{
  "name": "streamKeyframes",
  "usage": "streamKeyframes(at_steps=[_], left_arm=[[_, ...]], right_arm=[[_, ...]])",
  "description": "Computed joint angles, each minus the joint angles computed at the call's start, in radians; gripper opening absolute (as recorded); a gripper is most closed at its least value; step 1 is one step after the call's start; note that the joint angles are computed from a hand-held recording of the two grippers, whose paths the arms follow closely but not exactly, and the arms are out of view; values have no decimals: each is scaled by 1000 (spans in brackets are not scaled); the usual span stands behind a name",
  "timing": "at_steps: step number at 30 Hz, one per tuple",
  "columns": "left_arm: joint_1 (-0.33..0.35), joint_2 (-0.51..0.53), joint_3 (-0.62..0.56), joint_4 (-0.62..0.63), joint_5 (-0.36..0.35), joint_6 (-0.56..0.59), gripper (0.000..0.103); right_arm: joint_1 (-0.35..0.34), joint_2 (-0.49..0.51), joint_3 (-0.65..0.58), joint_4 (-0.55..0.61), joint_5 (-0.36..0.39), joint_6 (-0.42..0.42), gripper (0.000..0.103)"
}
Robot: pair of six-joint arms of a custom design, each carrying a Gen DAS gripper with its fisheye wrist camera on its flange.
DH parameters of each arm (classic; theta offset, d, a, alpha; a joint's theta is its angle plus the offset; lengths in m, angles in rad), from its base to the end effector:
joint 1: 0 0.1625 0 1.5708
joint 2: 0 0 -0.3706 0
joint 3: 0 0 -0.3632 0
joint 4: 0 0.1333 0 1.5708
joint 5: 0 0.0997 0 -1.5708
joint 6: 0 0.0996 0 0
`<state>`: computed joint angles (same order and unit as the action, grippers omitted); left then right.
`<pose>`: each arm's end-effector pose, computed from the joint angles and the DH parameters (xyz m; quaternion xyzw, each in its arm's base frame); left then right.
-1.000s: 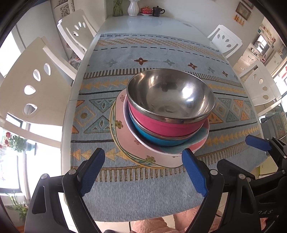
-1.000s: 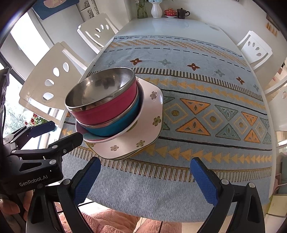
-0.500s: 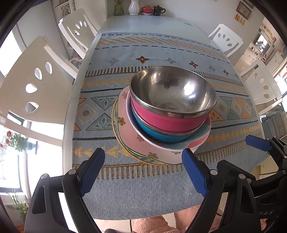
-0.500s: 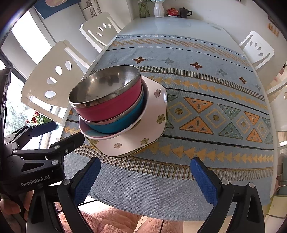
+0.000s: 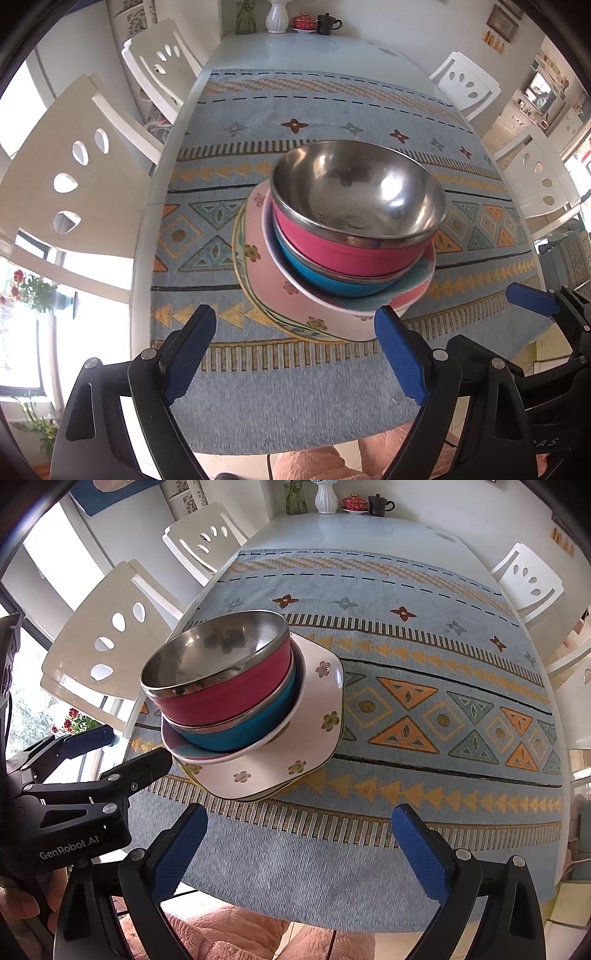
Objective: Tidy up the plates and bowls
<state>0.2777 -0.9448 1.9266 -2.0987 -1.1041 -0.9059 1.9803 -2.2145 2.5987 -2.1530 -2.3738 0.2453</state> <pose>-0.4027 -0.3000 0.0372 0.2334 0.9202 -0.1013 0.2973 0.1464 -0.1825 0.2746 0.0366 -0.9160 0.2112 0.3390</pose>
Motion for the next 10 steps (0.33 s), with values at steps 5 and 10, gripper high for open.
streamKeyframes(at_steps=[5,10], left_arm=[[9,-4,3,2,-4,-9,87],[6,1,-4,18,7,-10,87]], right_arm=[[2,4,-1,2,-1,4,99],[-7,5,-1,-1,4,-3,100]])
